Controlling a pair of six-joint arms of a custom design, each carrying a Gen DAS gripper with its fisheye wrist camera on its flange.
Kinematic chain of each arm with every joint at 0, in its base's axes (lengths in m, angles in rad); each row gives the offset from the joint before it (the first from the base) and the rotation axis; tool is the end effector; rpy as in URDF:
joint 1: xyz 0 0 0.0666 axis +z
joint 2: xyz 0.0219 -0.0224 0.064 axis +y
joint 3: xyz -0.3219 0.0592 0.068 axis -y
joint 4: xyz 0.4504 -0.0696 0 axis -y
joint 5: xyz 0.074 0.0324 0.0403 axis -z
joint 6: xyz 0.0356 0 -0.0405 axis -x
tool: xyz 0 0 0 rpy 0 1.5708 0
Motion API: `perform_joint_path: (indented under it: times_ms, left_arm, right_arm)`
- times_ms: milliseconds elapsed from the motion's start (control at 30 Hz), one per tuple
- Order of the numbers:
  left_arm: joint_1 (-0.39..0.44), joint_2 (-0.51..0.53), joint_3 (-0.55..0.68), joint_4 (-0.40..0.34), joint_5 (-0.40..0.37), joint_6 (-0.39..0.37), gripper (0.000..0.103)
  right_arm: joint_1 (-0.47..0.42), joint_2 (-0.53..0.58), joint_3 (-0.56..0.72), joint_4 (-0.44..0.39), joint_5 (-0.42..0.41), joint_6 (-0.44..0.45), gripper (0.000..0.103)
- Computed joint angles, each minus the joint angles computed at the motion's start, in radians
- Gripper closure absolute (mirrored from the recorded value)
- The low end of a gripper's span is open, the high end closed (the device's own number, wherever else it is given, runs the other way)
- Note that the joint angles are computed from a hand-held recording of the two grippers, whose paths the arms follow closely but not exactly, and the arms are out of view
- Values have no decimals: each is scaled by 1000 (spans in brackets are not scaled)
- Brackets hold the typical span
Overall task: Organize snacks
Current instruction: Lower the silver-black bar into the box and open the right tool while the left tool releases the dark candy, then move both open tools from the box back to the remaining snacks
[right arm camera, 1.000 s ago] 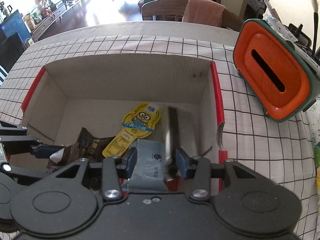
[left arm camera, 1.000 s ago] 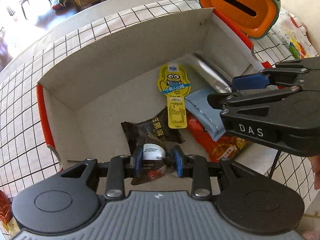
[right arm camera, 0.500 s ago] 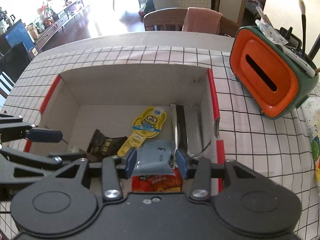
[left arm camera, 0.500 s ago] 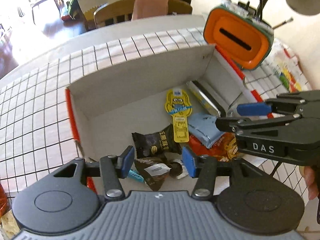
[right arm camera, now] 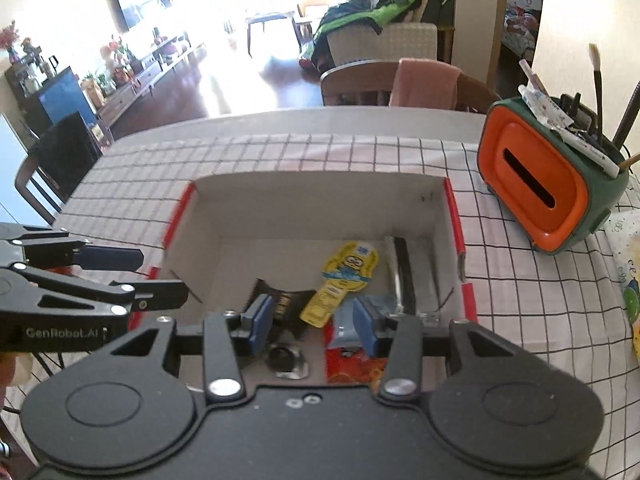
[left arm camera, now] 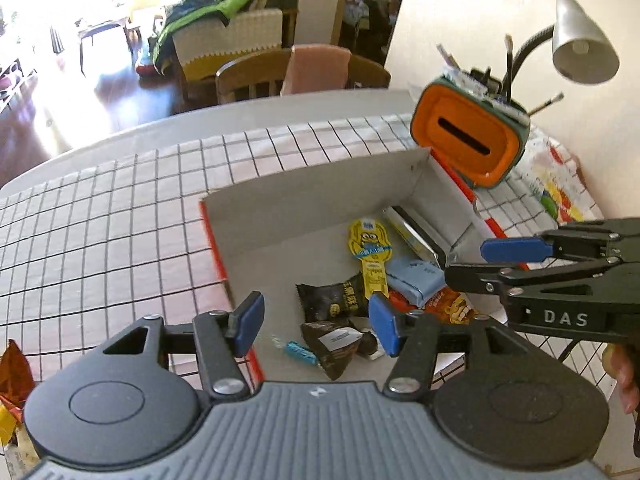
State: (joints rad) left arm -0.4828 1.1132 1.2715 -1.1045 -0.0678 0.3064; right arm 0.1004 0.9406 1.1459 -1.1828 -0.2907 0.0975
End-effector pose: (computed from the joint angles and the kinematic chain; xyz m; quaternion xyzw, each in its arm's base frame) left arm 0.3989 -0.2068 0.4315 0.0734 0.9483 -0.0883 0.2959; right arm 0.3854 0.0487 0.4328 -0.1356 0.9374 0.1389 0.2890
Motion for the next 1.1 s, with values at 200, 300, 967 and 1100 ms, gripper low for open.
perform_joint_path:
  times_ms: [200,300,967,1100]
  left_arm:
    - [29,-96,-60,18,-7,-14,40]
    - [52,-157,-99,22,-5,-21,36]
    - [402,-550,-364,-11,130,-212,17]
    - [539,-598,-404,-32,221,-278,16]
  right_arm:
    - [39,-63,-23,19,-19,-84,54]
    - [70,-92,-38,31,-22,-108,45]
    - [424,-125,-107,147,141,-370,1]
    - [500,-101,-99,170,186,-416,0]
